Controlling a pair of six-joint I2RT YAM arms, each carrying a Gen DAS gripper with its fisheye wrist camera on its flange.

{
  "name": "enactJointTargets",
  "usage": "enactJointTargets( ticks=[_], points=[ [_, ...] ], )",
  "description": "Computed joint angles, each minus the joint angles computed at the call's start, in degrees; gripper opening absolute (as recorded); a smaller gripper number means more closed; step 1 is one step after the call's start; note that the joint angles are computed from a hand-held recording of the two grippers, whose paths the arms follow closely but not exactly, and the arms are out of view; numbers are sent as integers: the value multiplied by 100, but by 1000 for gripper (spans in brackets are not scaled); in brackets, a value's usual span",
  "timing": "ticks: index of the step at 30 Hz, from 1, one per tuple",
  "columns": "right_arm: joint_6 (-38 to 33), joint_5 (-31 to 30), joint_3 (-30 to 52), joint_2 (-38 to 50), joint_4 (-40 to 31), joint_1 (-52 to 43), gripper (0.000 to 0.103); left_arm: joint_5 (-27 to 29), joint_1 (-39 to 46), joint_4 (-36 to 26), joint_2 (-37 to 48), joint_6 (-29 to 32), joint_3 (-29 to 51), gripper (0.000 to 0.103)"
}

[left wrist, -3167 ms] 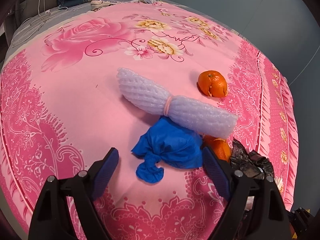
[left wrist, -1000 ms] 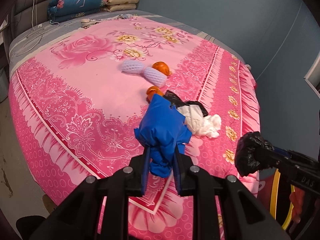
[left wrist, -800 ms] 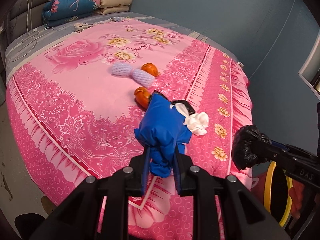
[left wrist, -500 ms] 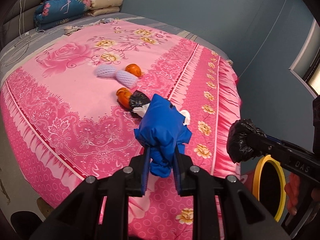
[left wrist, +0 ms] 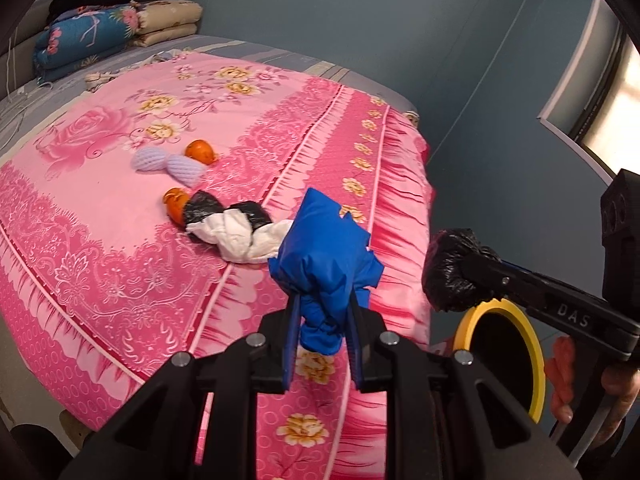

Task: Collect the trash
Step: 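Lift the blue glove and black bag and carry both toward the bin, then open the left tool over the bin while the right tool drops the black bag in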

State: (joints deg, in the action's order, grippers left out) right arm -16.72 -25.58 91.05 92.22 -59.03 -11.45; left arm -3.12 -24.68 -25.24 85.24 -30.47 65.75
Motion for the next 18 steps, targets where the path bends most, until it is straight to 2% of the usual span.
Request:
enactJointTargets(
  ticks=[18],
  points=[
    [-493, -496, 234, 5, -350, -1548, 37, -212, -1288, -114, 736, -117, 996, 19]
  ],
)
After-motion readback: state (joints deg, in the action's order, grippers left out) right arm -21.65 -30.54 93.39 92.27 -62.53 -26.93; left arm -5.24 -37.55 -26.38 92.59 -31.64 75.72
